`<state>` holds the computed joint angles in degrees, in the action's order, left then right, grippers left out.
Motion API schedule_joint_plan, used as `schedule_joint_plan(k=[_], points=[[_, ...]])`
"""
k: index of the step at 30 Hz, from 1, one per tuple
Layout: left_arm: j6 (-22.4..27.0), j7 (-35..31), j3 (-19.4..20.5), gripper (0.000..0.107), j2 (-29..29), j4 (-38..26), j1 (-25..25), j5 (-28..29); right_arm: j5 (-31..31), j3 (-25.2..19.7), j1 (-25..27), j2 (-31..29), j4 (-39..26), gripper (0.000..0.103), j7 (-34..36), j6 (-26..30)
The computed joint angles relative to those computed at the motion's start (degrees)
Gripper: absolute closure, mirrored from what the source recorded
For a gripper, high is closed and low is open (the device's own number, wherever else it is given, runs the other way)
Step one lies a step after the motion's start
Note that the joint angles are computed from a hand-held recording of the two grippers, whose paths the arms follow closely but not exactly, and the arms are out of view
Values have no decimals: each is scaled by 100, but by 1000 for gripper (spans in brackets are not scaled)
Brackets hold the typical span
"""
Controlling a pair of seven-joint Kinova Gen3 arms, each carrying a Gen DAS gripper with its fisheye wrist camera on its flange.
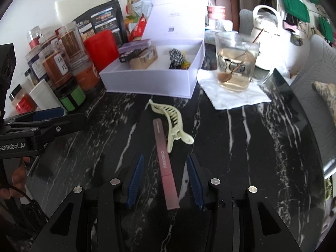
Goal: Organize rigid objects
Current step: 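Grasp the pink Colorkey lipstick tube with the right gripper while the left gripper reaches the cream claw clip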
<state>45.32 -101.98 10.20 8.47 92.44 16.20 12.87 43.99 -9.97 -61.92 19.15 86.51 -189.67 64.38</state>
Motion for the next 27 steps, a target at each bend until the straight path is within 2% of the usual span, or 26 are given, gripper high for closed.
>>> schedule_joint_plan(k=[6, 9, 11, 16, 27], points=[[-37, -131, 3, 13, 50, 50, -78, 205, -184, 10, 173, 62, 98, 71, 181, -376], [-100, -97, 2, 13, 77, 39, -41, 137, -267, 30, 195, 136, 27, 79, 376, -388], [-104, -41, 3, 13, 113, 2, -5, 67, -351, 119, 108, 250, -142, 89, 618, -200], [-153, -18, 27, 13, 171, -57, 3, 78, -224, 111, 98, 72, 141, 90, 485, -574], [-191, -18, 122, 13, 431, -365, 209, -94, 270, -137, -24, -381, 530, 90, -130, -301]])
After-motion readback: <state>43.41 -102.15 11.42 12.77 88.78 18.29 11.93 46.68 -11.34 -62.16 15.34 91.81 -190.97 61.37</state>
